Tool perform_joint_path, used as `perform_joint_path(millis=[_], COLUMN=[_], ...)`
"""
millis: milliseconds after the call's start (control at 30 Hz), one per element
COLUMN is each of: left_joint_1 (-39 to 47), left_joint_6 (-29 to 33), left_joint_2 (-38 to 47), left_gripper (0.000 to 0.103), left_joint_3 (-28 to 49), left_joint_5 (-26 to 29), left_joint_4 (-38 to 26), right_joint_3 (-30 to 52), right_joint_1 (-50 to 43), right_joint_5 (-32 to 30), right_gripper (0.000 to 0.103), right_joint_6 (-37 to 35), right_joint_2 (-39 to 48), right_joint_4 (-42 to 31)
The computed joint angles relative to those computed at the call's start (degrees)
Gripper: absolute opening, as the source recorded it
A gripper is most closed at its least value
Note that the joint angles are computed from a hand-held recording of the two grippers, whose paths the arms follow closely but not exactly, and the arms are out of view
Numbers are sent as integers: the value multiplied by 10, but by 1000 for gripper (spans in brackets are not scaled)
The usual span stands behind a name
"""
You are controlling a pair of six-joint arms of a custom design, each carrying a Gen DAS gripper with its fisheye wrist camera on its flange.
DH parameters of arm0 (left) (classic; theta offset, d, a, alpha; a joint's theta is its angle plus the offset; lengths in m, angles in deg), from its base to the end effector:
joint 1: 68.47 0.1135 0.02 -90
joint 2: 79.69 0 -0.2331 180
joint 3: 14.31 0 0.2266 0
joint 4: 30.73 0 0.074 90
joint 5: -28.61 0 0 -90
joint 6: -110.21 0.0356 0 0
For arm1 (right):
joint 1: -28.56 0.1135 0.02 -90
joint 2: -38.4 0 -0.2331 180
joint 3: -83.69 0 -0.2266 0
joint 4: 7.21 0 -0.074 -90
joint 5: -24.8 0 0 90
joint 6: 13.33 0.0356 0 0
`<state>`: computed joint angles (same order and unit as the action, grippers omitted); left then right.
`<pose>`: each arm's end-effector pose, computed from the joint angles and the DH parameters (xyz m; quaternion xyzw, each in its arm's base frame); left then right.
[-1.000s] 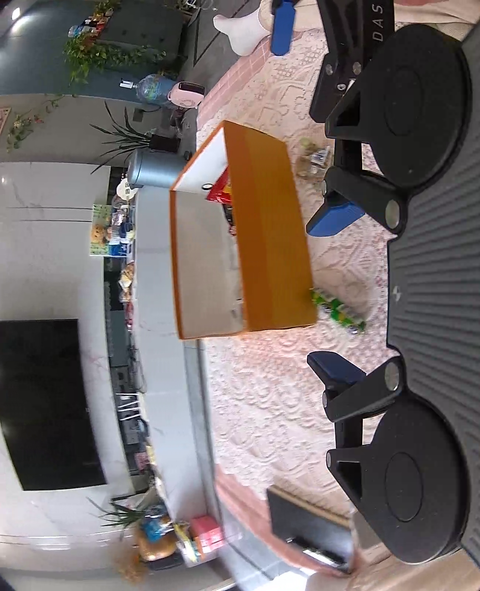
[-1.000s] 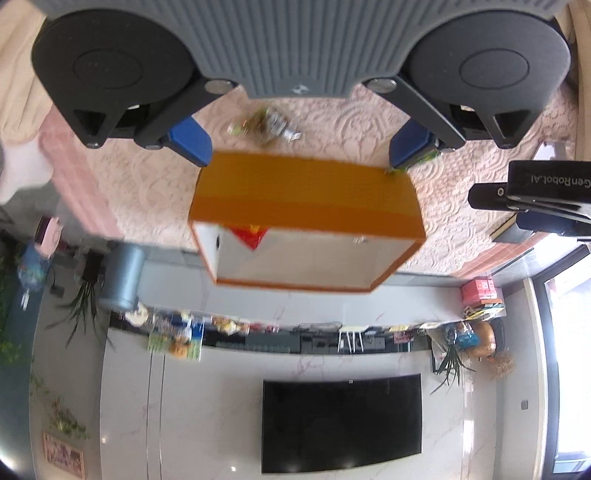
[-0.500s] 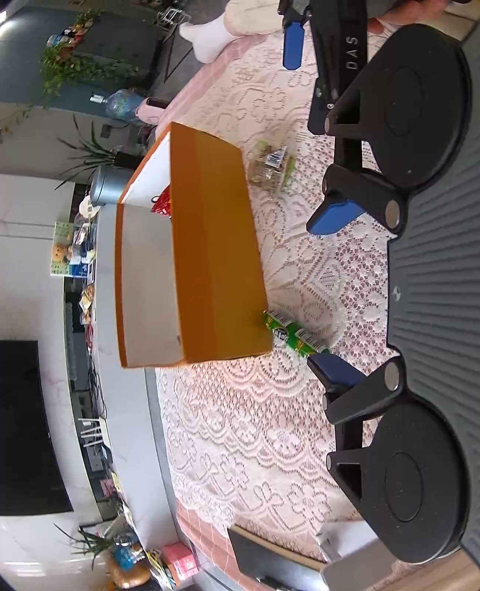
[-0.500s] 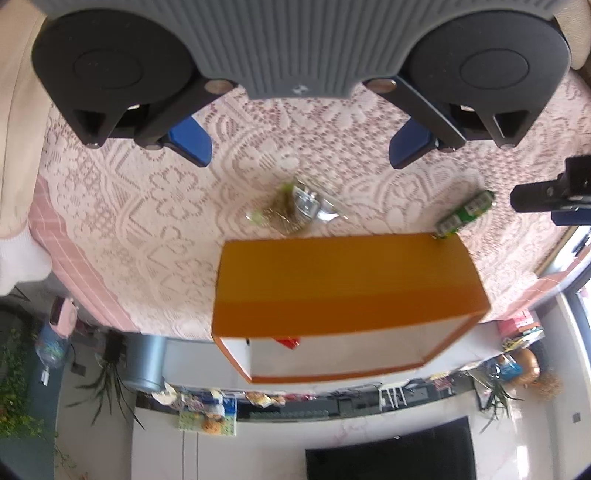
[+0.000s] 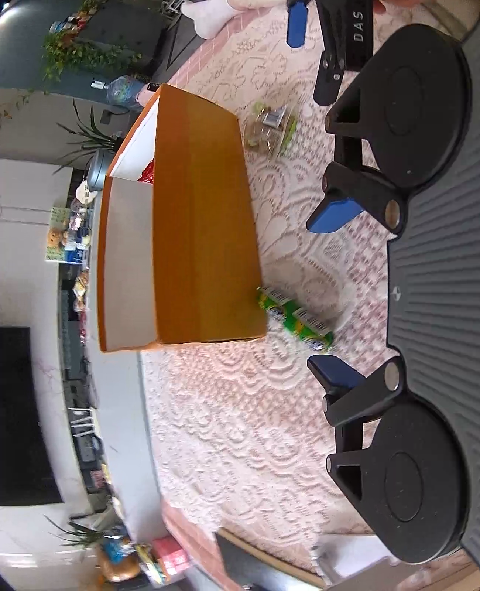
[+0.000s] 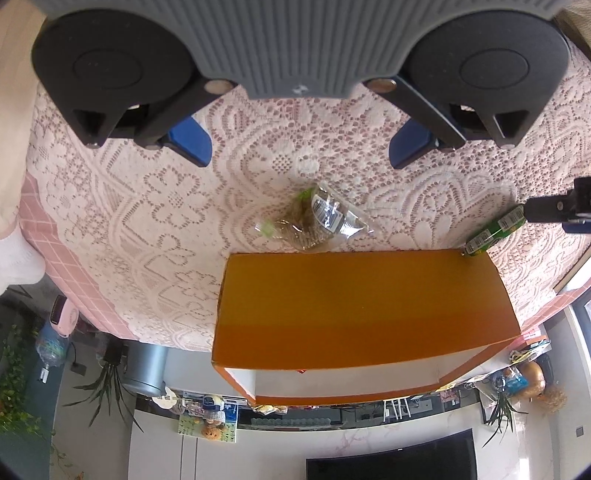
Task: Organize snacks
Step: 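Grasp the green sausage stick with the left tool while the right tool grasps the clear green-snack pack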
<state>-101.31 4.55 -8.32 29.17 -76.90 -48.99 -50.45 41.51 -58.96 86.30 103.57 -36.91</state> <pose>0.1907 -0.1118 0.1503 0.0875 0.9164 -0.0378 0.3887 0.2033 0.0428 0.1676 -0.0080 0.9355 0.0184 0.3528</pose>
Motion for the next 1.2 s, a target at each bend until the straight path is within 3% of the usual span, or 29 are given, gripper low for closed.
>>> perform_joint_path(millis=[233,400,600,800,1000,1200], left_joint_1=[47,78,96,104,92,73], left_joint_6=[63,76,85,99,97,86], left_joint_2=[89,153,184,224,230,205], left_gripper=[86,77,76,63,55,47], left_joint_3=[35,59,58,82,83,77], left_joint_5=[32,50,69,84,74,72], left_joint_4=[51,77,108,116,125,108], right_joint_3=[20,34,79,113,124,122], right_joint_1=[-5,-1,-14,-29,-53,-27], right_joint_5=[-26,-17,-39,-50,-88,-54], right_gripper=[99,99,99,94,92,83], right_joint_6=[21,43,90,110,133,117], right_joint_2=[62,90,157,213,250,264], right_joint_4=[30,63,79,92,114,139])
